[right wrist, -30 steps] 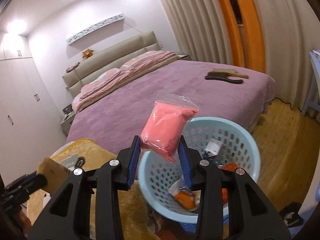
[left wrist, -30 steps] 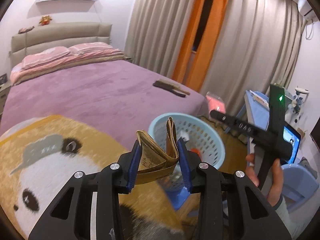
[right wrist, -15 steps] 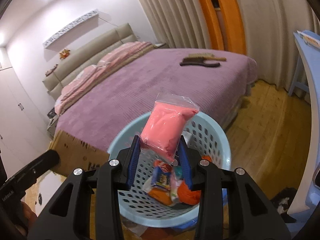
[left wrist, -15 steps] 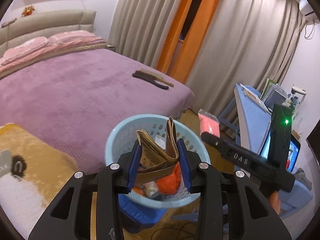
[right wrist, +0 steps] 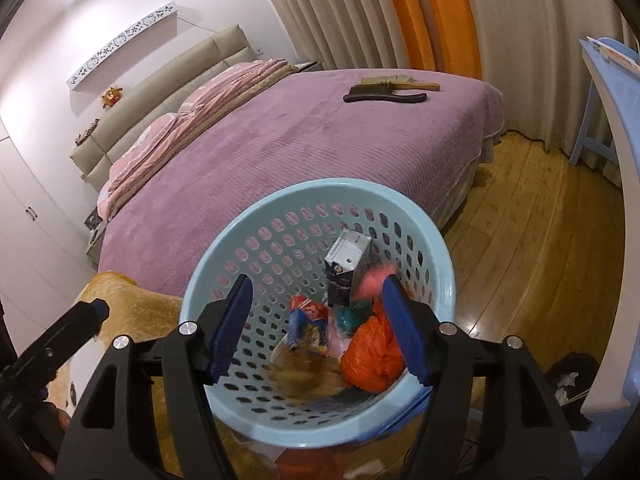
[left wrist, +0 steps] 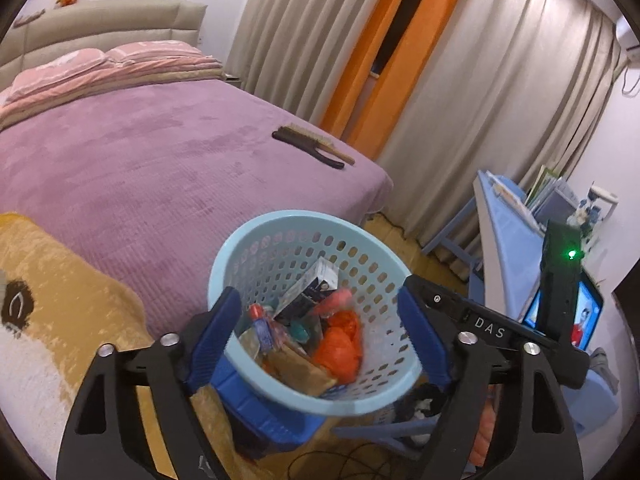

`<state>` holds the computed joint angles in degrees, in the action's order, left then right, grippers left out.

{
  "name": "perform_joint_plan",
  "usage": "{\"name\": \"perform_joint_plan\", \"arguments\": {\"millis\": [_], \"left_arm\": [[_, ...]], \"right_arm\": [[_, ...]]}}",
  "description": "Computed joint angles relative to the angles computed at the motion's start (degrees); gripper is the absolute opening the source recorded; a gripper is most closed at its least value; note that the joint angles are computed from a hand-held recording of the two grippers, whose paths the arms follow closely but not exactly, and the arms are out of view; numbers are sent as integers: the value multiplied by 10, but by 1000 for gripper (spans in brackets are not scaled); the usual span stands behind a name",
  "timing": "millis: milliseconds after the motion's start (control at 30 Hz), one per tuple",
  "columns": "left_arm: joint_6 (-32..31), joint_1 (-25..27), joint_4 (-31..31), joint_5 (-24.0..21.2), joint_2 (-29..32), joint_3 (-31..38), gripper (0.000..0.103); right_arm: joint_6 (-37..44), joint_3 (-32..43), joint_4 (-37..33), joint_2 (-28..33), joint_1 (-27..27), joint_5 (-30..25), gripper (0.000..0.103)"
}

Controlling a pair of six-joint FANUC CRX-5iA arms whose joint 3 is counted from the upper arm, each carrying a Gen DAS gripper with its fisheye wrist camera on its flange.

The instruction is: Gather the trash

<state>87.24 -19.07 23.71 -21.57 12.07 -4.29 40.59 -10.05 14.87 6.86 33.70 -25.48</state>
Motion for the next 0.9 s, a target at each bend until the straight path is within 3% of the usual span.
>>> {"name": "perform_joint_plan", "arguments": {"millis": [133, 233, 400, 567, 633, 700, 800, 900], "left_arm": [[21, 3, -24, 18, -45, -38, 85], [72, 4, -83, 22, -91, -62, 88], [242, -9, -260, -3, -161, -69, 92], [483, -75, -530, -101, -224, -44, 96], [574, -124, -642, -162, -241, -35, 96], [636, -168, -722, -221, -249, -31, 96], [702, -226, -818, -299, -251, -33, 96], [754, -258, -878, -338, -255, -49, 96]], "right_arm": [[27, -9, -22, -21, 11, -3, 66], [17, -30, 0, -44, 32, 4, 69], [-24, -68, 73, -81, 75, 16, 70], [-156, -124, 243, -114, 120, 25, 75], [-237, -152, 336, -125, 132, 28, 76], [-299, -173, 408, -132, 137, 29, 76], [-440, -212, 571, -142, 134, 31, 76], [-604, -250, 773, -154, 117, 7, 76]]}}
